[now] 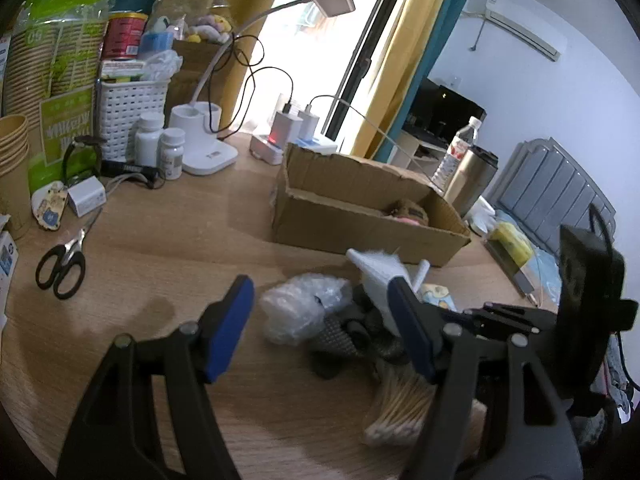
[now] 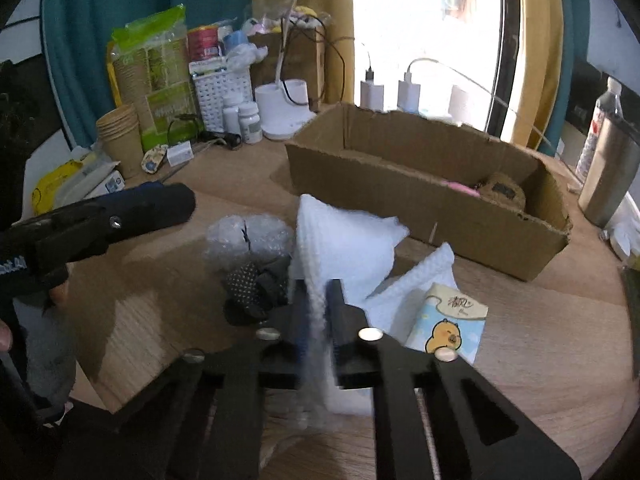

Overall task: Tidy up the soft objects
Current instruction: 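Grasp the white waffle towel with the right tool and lift it, then grasp the cartoon tissue pack with the left tool while the right tool holds the towel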

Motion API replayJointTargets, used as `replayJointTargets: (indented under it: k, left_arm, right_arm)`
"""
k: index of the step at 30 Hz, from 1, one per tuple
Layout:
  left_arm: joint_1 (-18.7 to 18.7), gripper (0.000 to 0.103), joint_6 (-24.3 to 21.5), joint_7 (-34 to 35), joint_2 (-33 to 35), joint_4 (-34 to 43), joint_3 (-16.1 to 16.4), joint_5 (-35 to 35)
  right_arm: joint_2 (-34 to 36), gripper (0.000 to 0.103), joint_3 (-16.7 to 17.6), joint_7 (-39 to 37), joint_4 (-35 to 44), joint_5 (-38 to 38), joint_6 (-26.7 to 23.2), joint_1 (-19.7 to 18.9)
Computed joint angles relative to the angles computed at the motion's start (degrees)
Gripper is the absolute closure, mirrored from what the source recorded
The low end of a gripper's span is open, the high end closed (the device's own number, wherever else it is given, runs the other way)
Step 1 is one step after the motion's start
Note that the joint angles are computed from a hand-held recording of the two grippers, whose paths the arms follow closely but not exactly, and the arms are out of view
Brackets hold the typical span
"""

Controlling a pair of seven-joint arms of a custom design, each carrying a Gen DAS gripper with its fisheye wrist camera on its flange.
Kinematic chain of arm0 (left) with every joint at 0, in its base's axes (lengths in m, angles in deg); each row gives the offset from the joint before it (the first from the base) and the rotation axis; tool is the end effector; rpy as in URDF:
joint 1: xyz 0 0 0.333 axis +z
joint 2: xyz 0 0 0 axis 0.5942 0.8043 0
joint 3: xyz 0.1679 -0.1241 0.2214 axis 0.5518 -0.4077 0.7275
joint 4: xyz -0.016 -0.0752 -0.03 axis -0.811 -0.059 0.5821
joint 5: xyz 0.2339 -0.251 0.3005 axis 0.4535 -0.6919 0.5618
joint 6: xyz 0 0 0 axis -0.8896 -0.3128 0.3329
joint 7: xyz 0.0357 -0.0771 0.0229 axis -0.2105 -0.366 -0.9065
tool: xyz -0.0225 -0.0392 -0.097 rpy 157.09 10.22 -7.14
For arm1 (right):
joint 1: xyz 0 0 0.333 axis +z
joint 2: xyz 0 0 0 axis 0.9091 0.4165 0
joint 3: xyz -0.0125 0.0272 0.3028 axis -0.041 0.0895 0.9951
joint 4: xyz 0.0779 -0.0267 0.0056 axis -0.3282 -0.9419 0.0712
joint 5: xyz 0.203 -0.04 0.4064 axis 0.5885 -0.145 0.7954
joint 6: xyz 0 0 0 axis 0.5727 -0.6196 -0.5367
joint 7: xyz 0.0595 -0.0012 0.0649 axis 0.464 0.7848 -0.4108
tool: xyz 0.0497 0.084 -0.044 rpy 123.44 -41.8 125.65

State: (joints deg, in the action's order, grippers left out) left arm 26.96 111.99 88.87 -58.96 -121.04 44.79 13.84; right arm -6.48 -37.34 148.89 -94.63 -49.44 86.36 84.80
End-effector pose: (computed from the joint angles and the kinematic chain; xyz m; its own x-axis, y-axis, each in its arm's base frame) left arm 0.4782 -0.2598 0.4506 -0.0949 -0.9306 0.3536 -0.6293 -0.2192 -0.7456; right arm 0.5121 0.2555 0.4473 0.5302 -0.8478 -0.0100 -0.6157 -0.3769 -0.6920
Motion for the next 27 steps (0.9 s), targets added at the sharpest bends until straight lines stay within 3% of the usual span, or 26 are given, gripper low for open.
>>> replayJointTargets:
  k: [6, 12, 27]
  left_arm:
    - [-0.9, 0.032, -0.8, 1.0, -0.1, 0.4, 0.3, -0.5]
    - [-1.2, 0.032, -2.1, 1.1, 0.2, 1.7, -0.7, -0.2]
    - [-6.7, 0.032, -7.1, 6.9, 5.9, 8.6, -0.9, -2.9]
  right_arm:
    - [-3.2, 0.097, -2.7, -6.2, -1.7, 7.8, 4.8, 3.0]
    - [-7.0, 0.097, -3.6, -8.9, -3.7, 11.8, 8.9, 2.5]
    - [-11.8, 0.097, 0.3, -0.9, -10.6, 7.5, 9.1, -10.1]
